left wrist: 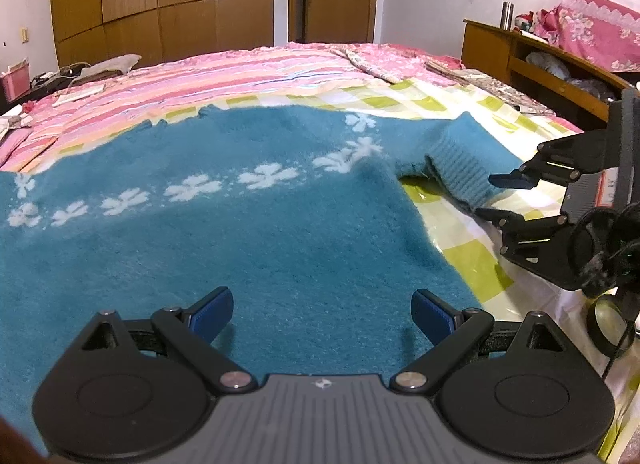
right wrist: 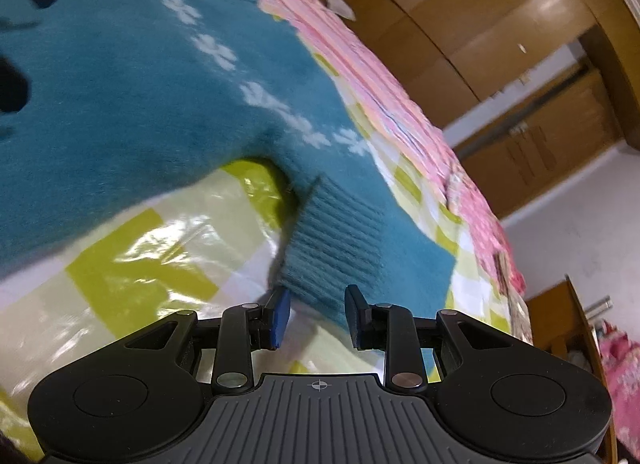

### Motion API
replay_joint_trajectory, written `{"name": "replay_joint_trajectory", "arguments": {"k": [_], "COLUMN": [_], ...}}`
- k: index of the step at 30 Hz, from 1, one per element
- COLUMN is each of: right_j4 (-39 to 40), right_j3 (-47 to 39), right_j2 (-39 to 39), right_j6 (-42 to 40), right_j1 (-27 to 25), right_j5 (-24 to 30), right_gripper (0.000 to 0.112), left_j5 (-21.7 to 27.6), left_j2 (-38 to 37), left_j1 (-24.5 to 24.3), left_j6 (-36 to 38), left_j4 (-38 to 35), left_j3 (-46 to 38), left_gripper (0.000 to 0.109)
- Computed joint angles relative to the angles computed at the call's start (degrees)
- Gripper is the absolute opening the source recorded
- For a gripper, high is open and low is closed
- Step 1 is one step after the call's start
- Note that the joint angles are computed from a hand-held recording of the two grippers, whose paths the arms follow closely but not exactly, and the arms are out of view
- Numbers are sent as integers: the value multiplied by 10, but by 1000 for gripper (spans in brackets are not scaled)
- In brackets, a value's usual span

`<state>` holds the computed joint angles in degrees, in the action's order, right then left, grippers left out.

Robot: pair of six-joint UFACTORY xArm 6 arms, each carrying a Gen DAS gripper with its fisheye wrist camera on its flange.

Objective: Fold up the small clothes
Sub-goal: 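Move the right tool to the sweater sleeve cuff and close on it, then carry the gripped cuff with the right tool across the sweater body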

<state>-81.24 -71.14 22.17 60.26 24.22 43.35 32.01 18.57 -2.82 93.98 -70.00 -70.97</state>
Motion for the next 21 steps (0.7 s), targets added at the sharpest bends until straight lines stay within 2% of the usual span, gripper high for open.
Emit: {"name": "replay_joint_trajectory", "arguments": {"k": [6,11,13,18,21], "right_j4": [-8,13,23,31,35], "right_j3": [-26,-20,-17,-11,-13], "right_j2": [20,9,0,-22,-27], "right_j6": [55,122,164,253,275], "right_j1": [-10,-22,-27,-37,-40], "right_j5": [-10,-35,-48,-64,-70], "right_gripper": [26,10,8,5,5], "left_j5": [2,3,8,14,15], "left_j2": [0,-1,-2,-4,-3], "left_j1": [-1,2,5,13,18], "left_j6": [11,22,22,31,30], "left_j4": [-1,-4,-5,-15,-19], "left_j3": [1,3,3,0,-3], "left_gripper": [100,100,100,100,100]}}
